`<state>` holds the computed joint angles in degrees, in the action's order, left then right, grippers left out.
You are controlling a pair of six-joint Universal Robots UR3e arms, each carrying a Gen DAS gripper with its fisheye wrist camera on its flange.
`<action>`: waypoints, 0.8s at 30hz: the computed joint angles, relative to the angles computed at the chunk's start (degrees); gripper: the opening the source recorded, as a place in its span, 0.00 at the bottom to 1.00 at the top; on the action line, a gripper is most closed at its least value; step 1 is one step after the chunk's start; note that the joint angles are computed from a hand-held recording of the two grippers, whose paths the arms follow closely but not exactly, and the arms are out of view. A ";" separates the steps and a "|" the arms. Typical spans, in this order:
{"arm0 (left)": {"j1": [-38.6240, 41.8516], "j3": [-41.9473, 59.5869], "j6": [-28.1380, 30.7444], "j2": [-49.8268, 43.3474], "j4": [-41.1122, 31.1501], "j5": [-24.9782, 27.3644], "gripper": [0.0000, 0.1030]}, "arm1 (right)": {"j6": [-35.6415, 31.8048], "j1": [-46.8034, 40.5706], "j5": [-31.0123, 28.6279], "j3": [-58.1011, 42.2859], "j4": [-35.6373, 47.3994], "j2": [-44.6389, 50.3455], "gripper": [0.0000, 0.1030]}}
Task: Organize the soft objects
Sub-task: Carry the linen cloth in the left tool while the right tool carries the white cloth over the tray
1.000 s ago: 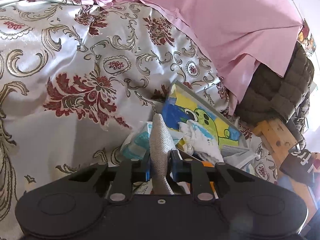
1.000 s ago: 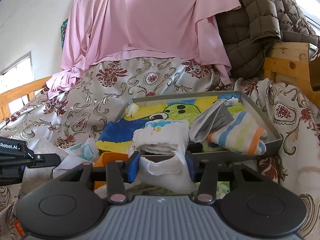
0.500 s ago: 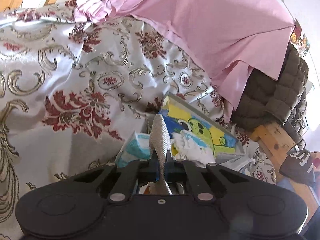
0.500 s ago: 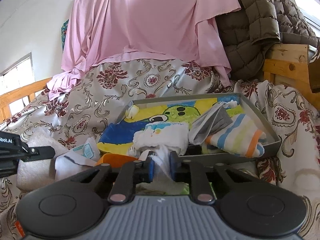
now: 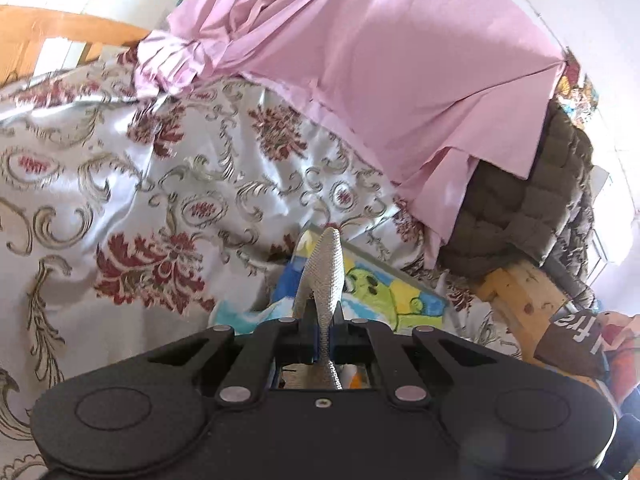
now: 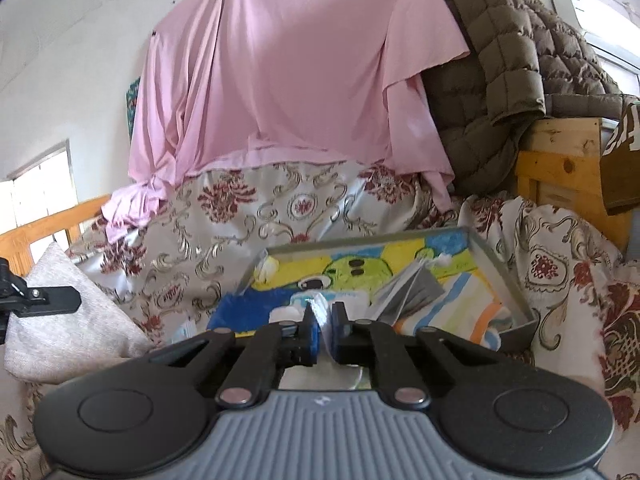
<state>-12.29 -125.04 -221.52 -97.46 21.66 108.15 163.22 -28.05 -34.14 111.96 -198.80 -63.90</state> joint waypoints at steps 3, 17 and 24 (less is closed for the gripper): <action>-0.90 1.88 0.41 0.77 -1.58 0.90 0.04 | 1.80 -0.78 0.89 -0.92 -0.30 0.14 0.07; 1.24 23.82 5.67 -10.36 -5.43 -1.72 0.04 | 24.50 2.13 0.24 -26.78 -5.31 14.78 0.07; 4.34 45.68 8.58 -26.57 -9.22 -6.83 0.04 | 28.70 5.59 -1.94 -52.55 12.15 28.70 0.07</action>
<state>-7.95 -79.37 -212.94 -124.02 12.43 101.32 191.91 -22.46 -36.08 59.41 -186.65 -35.20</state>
